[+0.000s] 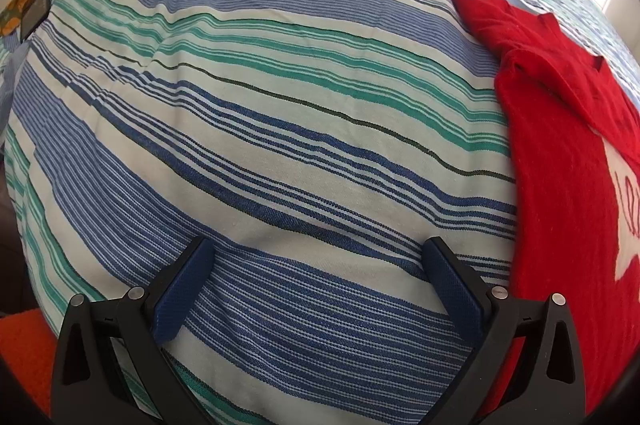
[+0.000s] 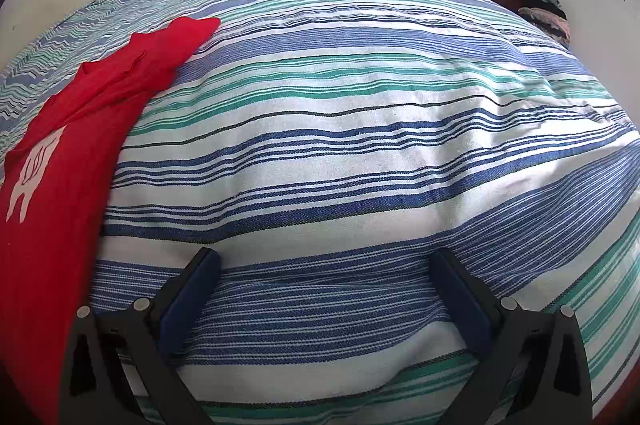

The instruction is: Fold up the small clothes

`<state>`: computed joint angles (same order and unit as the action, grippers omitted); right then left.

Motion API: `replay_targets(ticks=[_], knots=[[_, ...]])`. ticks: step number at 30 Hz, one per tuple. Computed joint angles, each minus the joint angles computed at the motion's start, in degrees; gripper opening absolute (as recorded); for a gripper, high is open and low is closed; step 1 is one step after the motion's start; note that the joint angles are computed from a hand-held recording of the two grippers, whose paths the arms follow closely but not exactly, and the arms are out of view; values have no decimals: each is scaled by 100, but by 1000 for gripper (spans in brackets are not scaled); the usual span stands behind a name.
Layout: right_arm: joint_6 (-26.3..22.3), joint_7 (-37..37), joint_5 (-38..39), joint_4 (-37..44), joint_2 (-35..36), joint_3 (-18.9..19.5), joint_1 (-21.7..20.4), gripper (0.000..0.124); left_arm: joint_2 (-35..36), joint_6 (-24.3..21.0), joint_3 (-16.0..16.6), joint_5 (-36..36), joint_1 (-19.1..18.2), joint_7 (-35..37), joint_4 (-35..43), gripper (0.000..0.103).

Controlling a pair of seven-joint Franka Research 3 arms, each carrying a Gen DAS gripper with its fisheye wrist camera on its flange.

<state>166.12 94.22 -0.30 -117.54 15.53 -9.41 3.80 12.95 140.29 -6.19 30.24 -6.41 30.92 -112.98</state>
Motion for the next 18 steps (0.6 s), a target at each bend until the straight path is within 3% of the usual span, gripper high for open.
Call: replay_targets(ticks=[18], knots=[[24, 23, -30, -11, 1, -23, 19, 103, 7, -37, 11, 82, -17, -32, 12, 102]])
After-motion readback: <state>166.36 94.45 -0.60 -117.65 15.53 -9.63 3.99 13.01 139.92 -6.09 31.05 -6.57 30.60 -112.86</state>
